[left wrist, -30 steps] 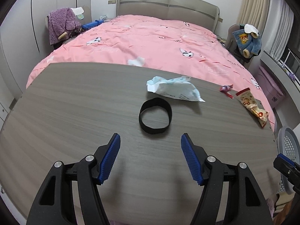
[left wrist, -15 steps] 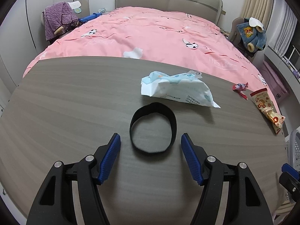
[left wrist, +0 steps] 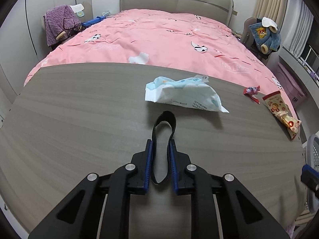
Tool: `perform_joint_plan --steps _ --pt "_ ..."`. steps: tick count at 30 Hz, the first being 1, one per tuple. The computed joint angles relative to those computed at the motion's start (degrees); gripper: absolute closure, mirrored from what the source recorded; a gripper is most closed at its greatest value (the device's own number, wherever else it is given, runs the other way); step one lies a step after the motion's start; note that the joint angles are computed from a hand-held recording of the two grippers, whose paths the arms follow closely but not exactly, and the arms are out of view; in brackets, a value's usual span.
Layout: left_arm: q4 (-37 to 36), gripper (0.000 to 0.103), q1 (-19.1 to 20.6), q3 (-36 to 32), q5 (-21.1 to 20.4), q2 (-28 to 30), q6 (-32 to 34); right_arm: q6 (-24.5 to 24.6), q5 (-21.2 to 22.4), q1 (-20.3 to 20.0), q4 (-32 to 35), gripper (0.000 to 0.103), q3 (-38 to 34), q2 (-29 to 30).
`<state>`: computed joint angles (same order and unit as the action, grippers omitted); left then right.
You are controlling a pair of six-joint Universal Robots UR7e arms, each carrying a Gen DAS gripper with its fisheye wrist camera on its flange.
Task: Collect trash
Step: 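Grasp the red-white snack wrapper with the right tool while the left tool holds the hair band, then carry the hair band and snack wrapper over the grey basket with both tools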
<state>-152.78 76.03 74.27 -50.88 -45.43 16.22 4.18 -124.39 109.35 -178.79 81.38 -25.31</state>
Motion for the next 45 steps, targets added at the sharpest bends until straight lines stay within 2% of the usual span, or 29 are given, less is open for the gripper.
perform_joint_plan --steps 6,10,19,25,30,36,40,45 --pt "-1.9 0.086 -1.1 4.8 -0.8 -3.4 -0.8 -2.5 -2.0 -0.4 -2.2 0.031 0.0 -1.3" --pt "-2.3 0.086 -2.2 6.0 -2.2 -4.6 -0.6 -5.3 -3.4 -1.3 -1.3 0.031 -2.5 -1.3" --pt "-2.7 0.086 -4.4 5.6 -4.7 -4.4 -0.3 -9.1 -1.9 -3.7 7.9 0.031 -11.3 1.1" --pt "-2.8 0.086 -5.3 5.5 -5.2 -3.9 -0.1 -10.4 -2.9 -4.9 15.0 0.031 -18.6 4.7" --pt "-2.7 0.086 -5.5 5.4 -5.2 -3.8 0.1 -10.6 -3.5 -5.3 18.6 0.031 -21.7 6.4" --pt "-2.8 0.086 -5.7 5.6 -5.0 -3.8 0.4 -12.1 -5.2 -5.0 19.2 0.046 -23.8 8.0" --pt "-3.3 0.086 -6.0 6.2 -5.1 -4.1 0.8 -13.4 -5.7 -4.5 16.3 0.061 -22.5 7.8" --pt "-3.4 0.086 -6.3 7.1 -5.5 -4.4 1.4 -11.6 -4.6 -4.1 13.1 0.063 -17.9 5.6"
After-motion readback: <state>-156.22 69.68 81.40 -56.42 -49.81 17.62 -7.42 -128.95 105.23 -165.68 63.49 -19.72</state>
